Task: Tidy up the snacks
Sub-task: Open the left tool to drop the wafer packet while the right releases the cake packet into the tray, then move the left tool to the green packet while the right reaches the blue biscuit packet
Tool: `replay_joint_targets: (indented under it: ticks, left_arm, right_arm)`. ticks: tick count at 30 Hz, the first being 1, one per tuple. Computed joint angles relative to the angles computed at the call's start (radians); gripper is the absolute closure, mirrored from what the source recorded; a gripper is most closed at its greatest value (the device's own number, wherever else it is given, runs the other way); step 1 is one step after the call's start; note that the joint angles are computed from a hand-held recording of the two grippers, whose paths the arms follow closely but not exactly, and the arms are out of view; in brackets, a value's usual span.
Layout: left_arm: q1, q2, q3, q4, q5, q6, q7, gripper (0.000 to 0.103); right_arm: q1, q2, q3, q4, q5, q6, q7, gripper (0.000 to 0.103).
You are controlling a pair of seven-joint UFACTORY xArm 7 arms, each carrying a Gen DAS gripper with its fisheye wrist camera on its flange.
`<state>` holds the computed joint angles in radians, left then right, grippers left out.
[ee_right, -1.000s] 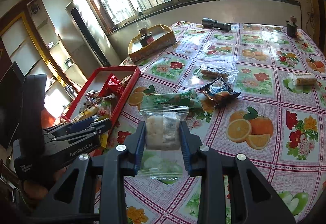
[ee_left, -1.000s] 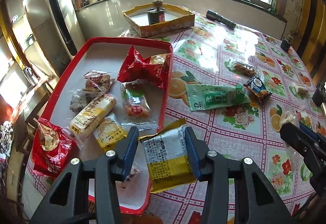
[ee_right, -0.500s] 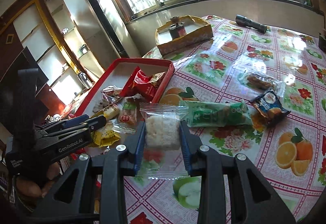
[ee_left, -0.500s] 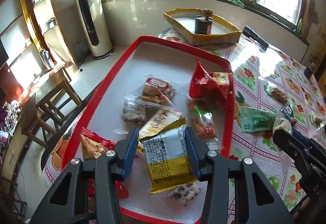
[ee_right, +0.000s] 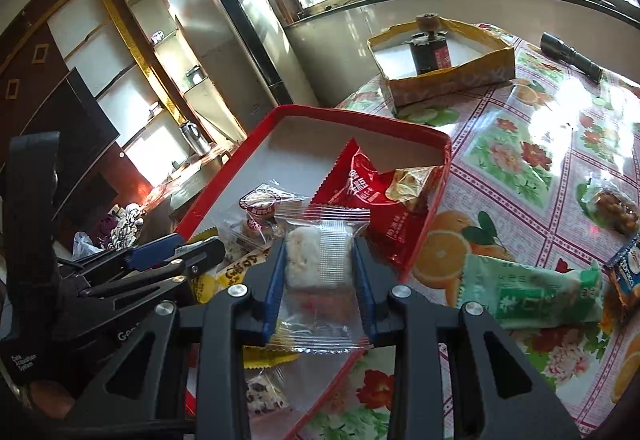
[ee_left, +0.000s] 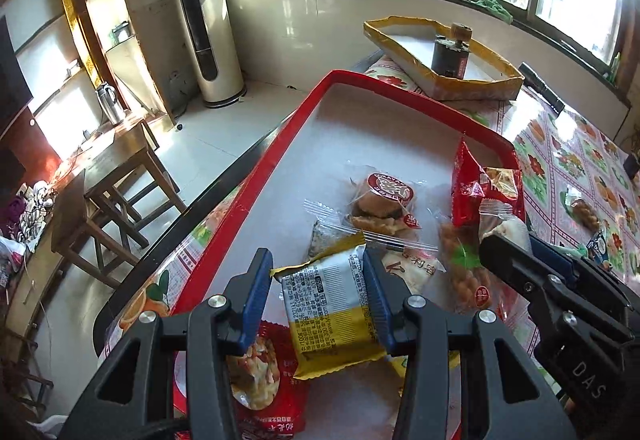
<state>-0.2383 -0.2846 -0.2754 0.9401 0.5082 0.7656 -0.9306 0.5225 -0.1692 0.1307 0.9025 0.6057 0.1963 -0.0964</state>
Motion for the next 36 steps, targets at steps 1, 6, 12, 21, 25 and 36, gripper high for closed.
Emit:
replay_joint_targets:
  ticks: [1,6,12,21,25,36]
  left_arm:
    - [0.000,0.002,0.002,0.000,-0.001,-0.003,0.001,0.057]
    - [0.005,0.005,0.003,-0.001,0.006,-0.004,-0.001,0.057]
    - [0.006,-0.005,0.011,-0.007,-0.005,-0.006,-0.007,0.056]
    - [0.012,-0.020,-0.001,0.005,-0.018,0.012,-0.020,0.051]
    - [0.009,-0.024,-0.012,0.014,-0.012,0.023,-0.034,0.045]
    - [-0.029,-0.022,-0.051,0.045,0.000,0.039,-0.057,0.036]
  right_arm:
    - [-0.001,0.011,0.001,0.009,-0.004,0.002,0.002,0.068]
    - [-0.012,0.046,0.011,0.032,-0.010,0.004,-0.005,0.068]
    - [-0.033,0.072,0.030,0.060,-0.026,0.027,-0.001,0.067]
    - [-0.034,0.017,0.030,0.016,-0.047,0.011,0.027,0.058]
    - [-0.014,-0.030,0.003,-0.024,-0.028,0.006,0.018,0.057]
    - [-0.022,-0.256,-0.045,-0.246,-0.085,-0.007,0.126,0.049]
